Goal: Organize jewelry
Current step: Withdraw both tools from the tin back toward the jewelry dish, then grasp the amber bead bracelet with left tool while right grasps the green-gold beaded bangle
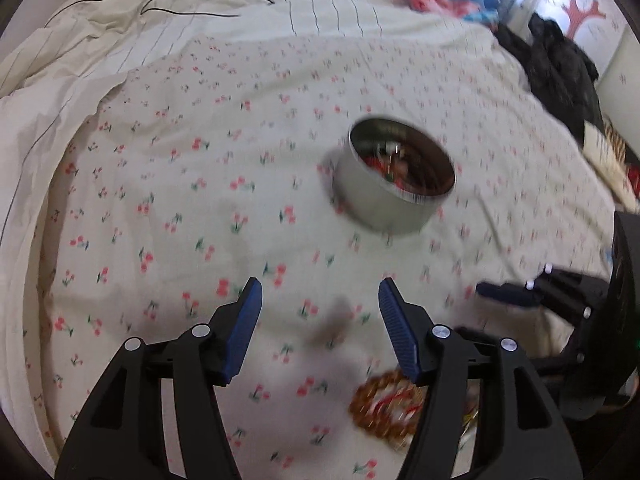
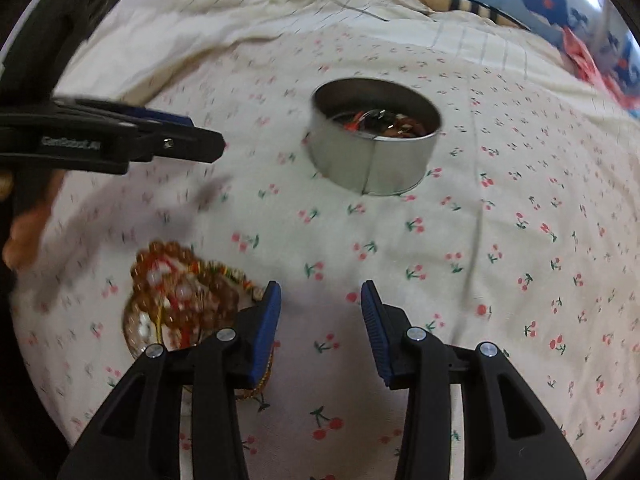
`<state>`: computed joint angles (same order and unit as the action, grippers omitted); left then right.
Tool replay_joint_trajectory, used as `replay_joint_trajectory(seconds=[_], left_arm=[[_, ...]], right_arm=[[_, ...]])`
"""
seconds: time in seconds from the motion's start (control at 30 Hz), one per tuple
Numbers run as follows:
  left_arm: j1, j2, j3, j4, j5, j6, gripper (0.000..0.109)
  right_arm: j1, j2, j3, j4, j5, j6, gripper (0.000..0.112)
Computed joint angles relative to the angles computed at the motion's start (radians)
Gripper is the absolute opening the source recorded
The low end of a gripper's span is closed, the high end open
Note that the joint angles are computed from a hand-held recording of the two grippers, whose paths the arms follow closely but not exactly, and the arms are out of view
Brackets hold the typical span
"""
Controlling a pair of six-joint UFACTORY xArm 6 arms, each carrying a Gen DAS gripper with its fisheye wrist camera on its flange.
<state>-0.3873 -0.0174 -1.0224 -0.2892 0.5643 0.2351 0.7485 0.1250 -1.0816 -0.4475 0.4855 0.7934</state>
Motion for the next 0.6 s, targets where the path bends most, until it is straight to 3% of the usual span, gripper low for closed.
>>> replay_joint_trajectory(seconds=[0.2,0.27,0.37,0.6], left_arm=[[0.014,-0.057,0.074,0.032,0.024,0.033,0.058],[0.021,-0.063,0.081,0.026,0.033,0.04,0.058],[0.03,-0.072,0.088,0.002,0.048,0.054,0.058],[0.018,-0.094,0.101,-0.042,0.09,0.096,0.058]], right_arm=[[0.026,0.015,-0.029,-0.029,0.079,-0.015,0.041],[0.024,-0.002,-0.011,0.02,0.052,-0.058,0.041],[0.036,-0.017,-0.002,-0.013,0.078,-0.051,0.041],[0.044,-0.041,0.019,0.015,0.04,-0.064,0.043]])
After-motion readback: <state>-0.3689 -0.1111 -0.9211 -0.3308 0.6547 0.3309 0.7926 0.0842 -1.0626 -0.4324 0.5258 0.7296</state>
